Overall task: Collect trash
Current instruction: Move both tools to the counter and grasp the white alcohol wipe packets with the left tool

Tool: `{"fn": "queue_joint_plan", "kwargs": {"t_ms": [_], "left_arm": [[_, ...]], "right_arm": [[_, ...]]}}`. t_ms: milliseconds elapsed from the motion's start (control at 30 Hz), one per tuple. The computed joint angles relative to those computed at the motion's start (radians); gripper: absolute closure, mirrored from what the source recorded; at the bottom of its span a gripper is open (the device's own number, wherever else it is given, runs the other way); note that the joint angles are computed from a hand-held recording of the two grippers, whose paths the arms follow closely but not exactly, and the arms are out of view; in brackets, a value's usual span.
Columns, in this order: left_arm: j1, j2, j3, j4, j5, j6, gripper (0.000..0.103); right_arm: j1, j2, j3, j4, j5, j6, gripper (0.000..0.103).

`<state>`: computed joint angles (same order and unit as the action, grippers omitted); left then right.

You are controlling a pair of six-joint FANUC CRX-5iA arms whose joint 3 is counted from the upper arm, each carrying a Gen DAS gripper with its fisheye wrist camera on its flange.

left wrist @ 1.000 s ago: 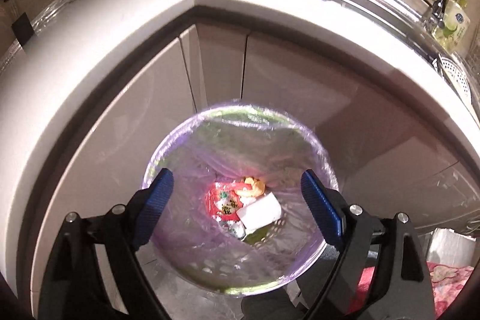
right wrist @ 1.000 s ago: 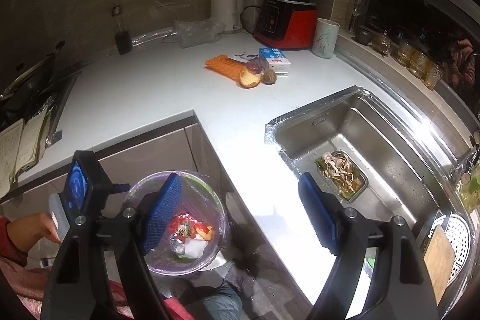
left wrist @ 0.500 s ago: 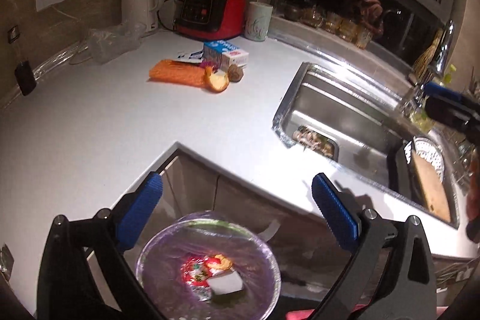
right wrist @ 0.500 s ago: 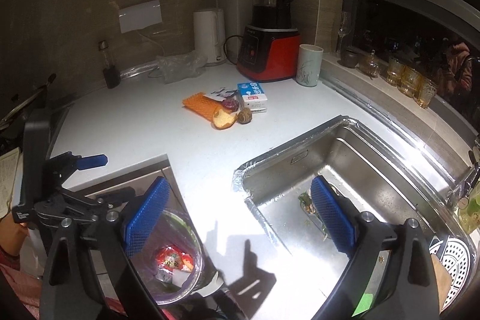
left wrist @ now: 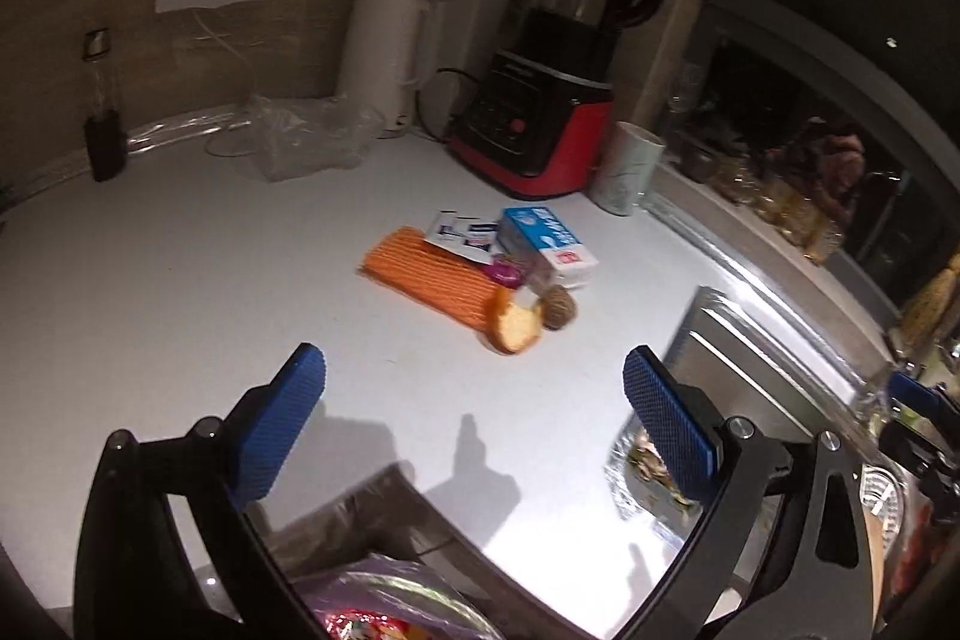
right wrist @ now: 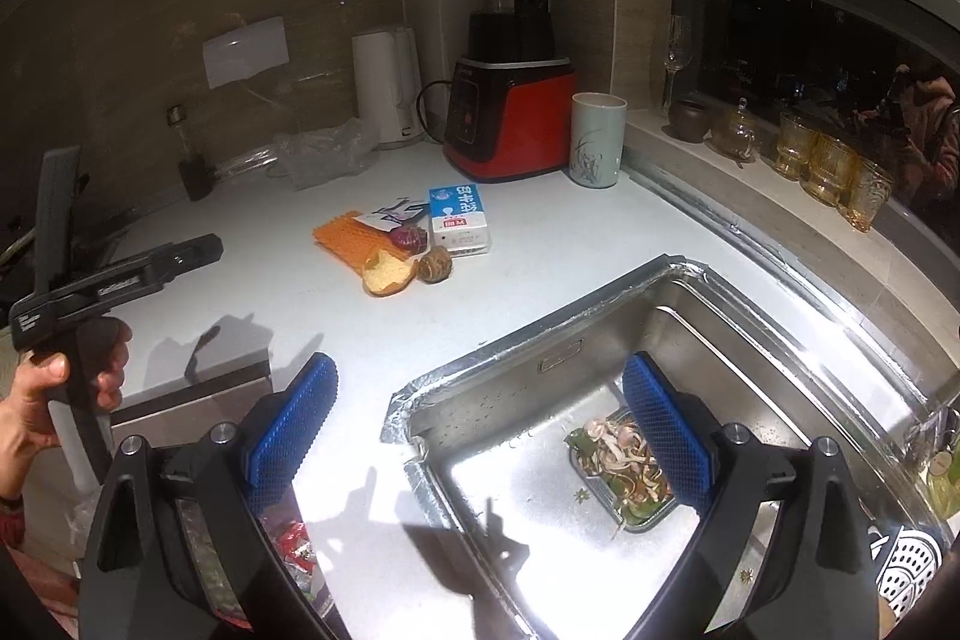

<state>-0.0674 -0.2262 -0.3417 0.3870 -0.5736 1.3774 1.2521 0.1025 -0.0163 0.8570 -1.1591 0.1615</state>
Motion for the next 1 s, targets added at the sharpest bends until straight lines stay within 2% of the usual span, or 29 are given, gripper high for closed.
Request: {"fn": "queue_joint_plan", "kwargs": {"t_ms": [67,167,333,433,567,900,1000], "left_arm": [[-0.014,0.068,0.089,-0.132,-0.024,0.144,0.008],[-0.036,0.170,0.218,-0.271,-0.066,0.313,0.008],[-0.074,0.313,0.377,-0.374,-0.094,0.386,0.008],[-0.080,0.391,0.447,-0.359,-0.101,0.367,0.008],[-0.071,0.491,0.529,-0.272,-0.124,0.302,0.008],[-0.087,0.663,0.710,-0.281,-0.249,0.235,0.008],[-0.101,0.699,0.767,-0.330,-0.292,0.237,0.008]], "right_arm": [[-0.032,-0.006,-0.019,-0.018,0.049,0.020,0.007],[-0.083,-0.008,-0.036,-0.055,0.121,0.065,0.007],[-0.178,0.013,-0.026,-0.142,0.237,0.177,0.007],[-0.229,0.051,0.011,-0.191,0.273,0.266,0.007],[-0.284,0.098,0.061,-0.257,0.320,0.374,0.007],[-0.403,0.231,0.223,-0.472,0.375,0.612,0.007],[-0.425,0.270,0.271,-0.509,0.388,0.651,0.007]]}}
